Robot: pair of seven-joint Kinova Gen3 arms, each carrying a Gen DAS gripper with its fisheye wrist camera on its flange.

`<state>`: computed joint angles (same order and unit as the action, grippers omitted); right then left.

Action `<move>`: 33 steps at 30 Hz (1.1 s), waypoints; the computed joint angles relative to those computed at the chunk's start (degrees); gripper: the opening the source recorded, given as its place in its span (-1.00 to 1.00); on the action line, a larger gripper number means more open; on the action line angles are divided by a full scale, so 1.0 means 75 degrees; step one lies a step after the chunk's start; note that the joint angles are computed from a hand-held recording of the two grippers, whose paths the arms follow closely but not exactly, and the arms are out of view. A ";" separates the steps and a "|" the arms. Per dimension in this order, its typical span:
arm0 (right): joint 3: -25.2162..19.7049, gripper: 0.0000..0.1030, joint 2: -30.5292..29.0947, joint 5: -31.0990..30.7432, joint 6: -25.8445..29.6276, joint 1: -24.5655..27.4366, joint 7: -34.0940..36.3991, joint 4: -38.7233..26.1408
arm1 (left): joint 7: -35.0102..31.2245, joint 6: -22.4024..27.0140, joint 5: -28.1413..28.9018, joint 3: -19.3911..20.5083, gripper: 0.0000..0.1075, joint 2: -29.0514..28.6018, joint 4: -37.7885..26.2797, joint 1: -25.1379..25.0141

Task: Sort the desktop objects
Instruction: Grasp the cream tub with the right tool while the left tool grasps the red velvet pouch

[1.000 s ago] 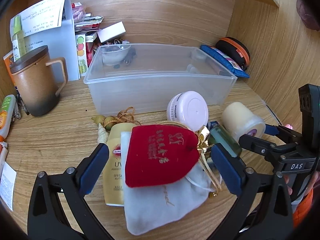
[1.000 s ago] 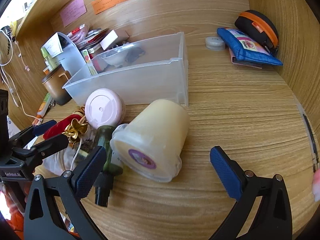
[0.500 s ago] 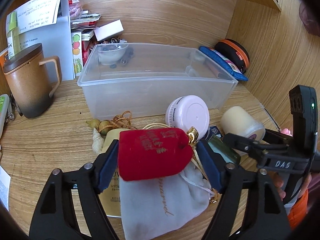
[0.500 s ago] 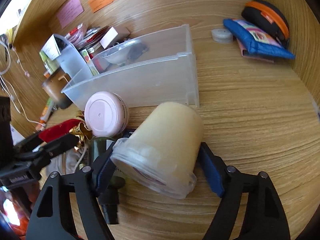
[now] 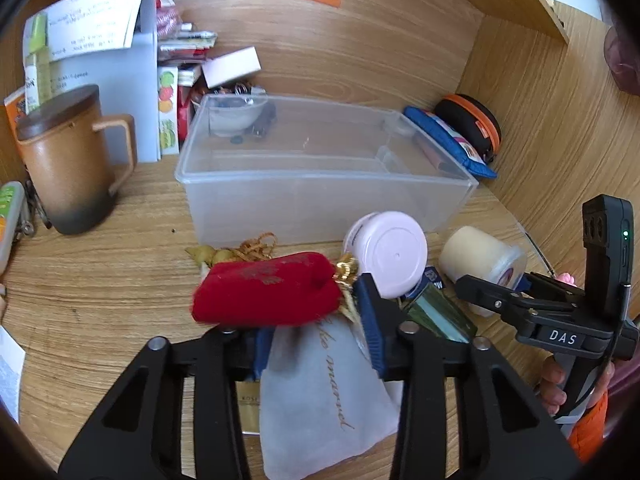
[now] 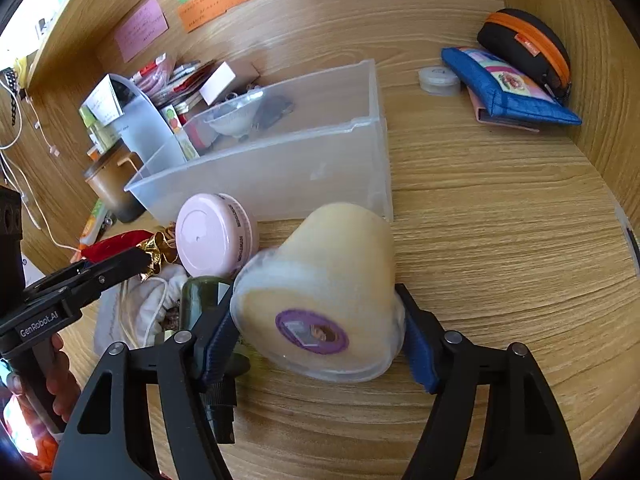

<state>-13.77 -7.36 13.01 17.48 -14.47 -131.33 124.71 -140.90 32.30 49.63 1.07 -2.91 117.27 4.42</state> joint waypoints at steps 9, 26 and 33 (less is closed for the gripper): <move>-0.0436 0.06 -0.0178 0.0676 0.0285 0.0240 -0.0696 -0.0108 | -0.0258 0.0403 0.0372 -0.0312 -0.32 -0.0036 -0.0002 -0.0210; -0.0318 0.08 0.0395 0.2339 0.0731 -0.0185 -0.2064 -0.0581 | 0.0597 0.1480 0.0993 0.0002 -0.03 0.0974 -0.0774 -0.1142; -0.0158 0.06 0.0482 0.3301 0.0729 -0.0508 -0.3069 -0.0552 | 0.0287 0.1547 0.1182 0.0097 -0.61 0.1050 -0.0759 -0.1276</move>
<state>-14.96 -3.74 37.77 22.95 -18.27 -154.34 120.57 -138.75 43.90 58.49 1.80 4.96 111.58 -5.14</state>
